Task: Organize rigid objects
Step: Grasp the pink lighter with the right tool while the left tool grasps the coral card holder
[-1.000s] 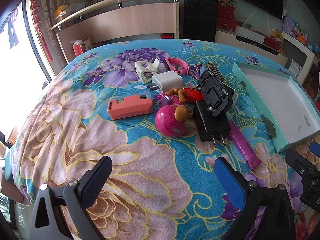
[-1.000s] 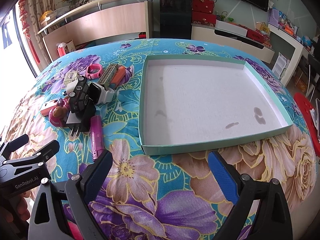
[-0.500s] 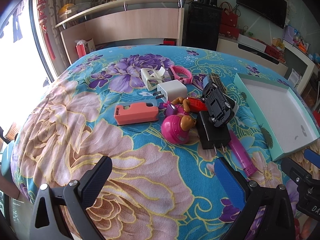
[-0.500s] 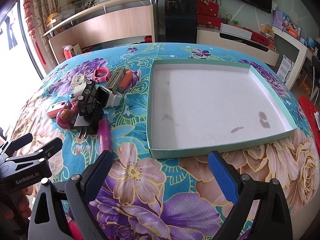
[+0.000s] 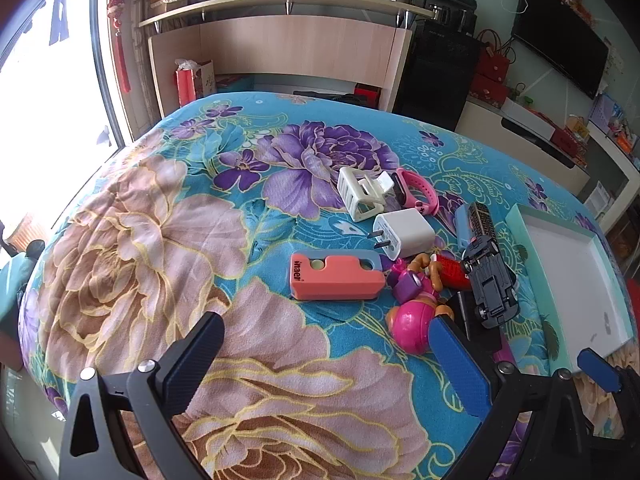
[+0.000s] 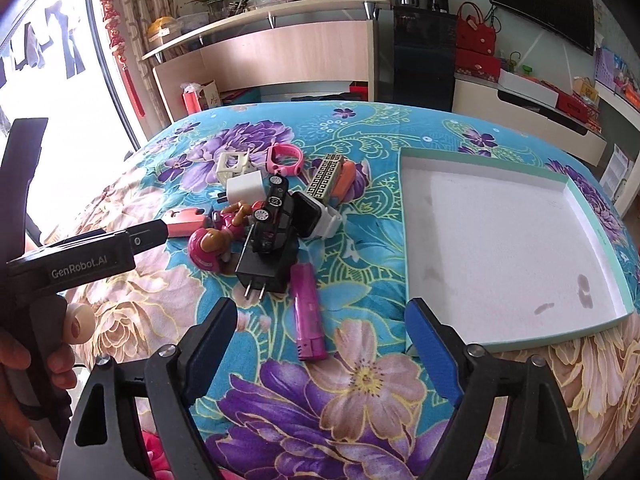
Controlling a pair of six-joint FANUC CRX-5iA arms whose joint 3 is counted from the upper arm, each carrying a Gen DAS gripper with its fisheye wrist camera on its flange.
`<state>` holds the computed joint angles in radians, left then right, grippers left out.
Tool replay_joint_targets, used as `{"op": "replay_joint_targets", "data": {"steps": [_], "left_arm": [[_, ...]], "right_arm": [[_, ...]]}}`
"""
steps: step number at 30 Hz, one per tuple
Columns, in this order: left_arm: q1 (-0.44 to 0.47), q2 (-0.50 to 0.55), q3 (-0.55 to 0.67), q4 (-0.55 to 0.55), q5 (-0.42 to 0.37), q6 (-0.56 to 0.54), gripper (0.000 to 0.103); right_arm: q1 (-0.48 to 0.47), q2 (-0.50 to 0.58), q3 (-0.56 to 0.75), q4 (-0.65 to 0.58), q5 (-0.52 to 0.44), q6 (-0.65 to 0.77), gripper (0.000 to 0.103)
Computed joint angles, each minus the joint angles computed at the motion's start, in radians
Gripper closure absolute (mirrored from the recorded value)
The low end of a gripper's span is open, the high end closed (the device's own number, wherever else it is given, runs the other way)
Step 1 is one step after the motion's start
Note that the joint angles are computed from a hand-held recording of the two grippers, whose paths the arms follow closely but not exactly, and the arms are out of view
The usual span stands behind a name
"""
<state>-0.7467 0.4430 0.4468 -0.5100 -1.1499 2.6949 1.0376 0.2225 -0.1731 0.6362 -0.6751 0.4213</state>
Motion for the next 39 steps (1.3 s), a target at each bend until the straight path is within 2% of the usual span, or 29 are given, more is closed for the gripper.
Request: {"op": "replay_joint_targets", "data": {"steps": [3, 6, 12, 16, 19, 29, 32, 36, 39], "left_arm": [[0.021, 0.014, 0.008, 0.027, -0.010, -0.021, 0.000], [0.040, 0.022, 0.003, 0.057, 0.015, -0.042, 0.000], [0.061, 0.054, 0.024, 0.087, 0.030, -0.082, 0.000], [0.070, 0.075, 0.043, 0.091, 0.034, -0.101, 0.000], [0.079, 0.089, 0.051, 0.098, 0.042, -0.114, 0.000], [0.100, 0.126, 0.065, 0.091, 0.046, -0.098, 0.005], [0.093, 0.149, 0.096, 0.069, 0.006, -0.099, 0.008], [0.086, 0.146, 0.088, 0.046, 0.016, -0.080, 0.010], [0.081, 0.144, 0.087, 0.029, 0.010, -0.069, 0.016]], "right_arm": [[0.000, 0.031, 0.039, -0.042, -0.010, 0.052, 0.032], [-0.006, 0.058, 0.069, -0.080, -0.022, 0.085, 0.041], [-0.020, 0.108, 0.132, -0.152, -0.059, 0.159, 0.052], [-0.024, 0.137, 0.169, -0.177, -0.084, 0.197, 0.054], [-0.028, 0.160, 0.196, -0.191, -0.110, 0.210, 0.062], [-0.040, 0.178, 0.205, -0.187, -0.101, 0.213, 0.064], [-0.043, 0.182, 0.207, -0.186, -0.096, 0.217, 0.064], [-0.044, 0.184, 0.204, -0.181, -0.088, 0.215, 0.064], [-0.044, 0.183, 0.199, -0.175, -0.083, 0.211, 0.064]]}}
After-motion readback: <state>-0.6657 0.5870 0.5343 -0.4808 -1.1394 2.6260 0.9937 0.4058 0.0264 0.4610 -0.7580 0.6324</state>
